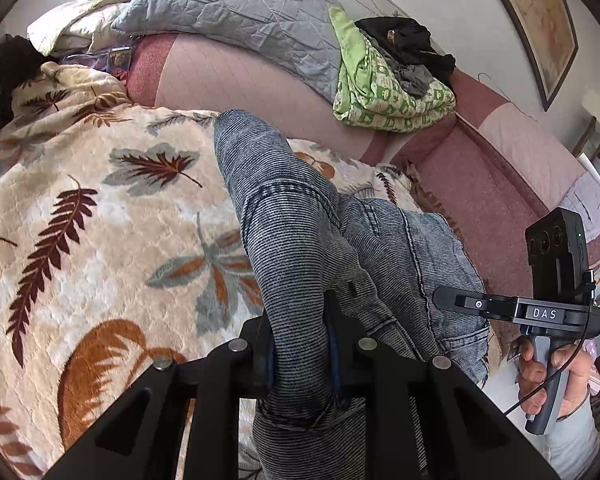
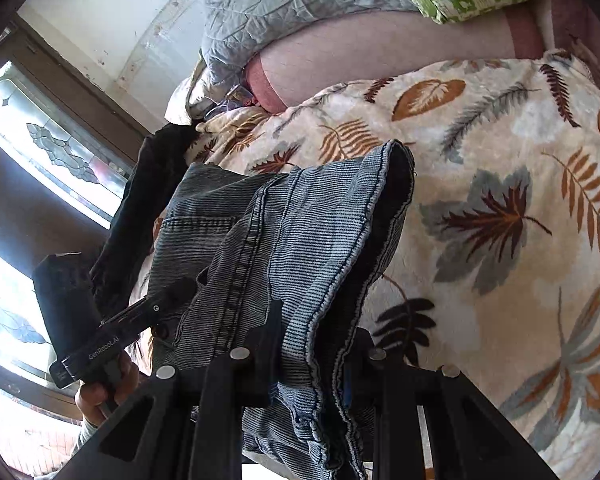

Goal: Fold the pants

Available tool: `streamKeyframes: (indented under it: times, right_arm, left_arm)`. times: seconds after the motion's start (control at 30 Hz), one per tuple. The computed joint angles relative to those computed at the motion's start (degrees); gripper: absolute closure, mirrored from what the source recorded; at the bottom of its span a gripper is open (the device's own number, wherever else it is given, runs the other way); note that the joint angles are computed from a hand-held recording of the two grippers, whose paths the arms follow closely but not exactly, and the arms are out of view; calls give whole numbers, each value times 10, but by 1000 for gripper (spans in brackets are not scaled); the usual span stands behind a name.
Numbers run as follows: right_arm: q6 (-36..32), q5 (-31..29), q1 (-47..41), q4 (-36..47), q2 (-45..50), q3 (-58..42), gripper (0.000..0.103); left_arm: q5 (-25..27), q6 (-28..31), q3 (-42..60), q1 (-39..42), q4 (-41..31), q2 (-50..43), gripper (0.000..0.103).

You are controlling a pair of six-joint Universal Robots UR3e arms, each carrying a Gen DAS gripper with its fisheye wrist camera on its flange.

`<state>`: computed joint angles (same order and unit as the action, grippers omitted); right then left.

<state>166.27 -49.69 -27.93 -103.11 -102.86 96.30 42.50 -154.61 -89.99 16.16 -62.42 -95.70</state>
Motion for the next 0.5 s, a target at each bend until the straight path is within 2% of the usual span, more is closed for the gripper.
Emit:
streamKeyframes:
  times: [0.17,0.5]
  right_arm:
    - [26,-3,21,-8,50,-56,79]
    - [80,-5,63,-96,140,-67,79]
  left_arm:
    - [21,-26,53,-14,9,-33,82]
    - [55,-53,66,-16,55,-82,82]
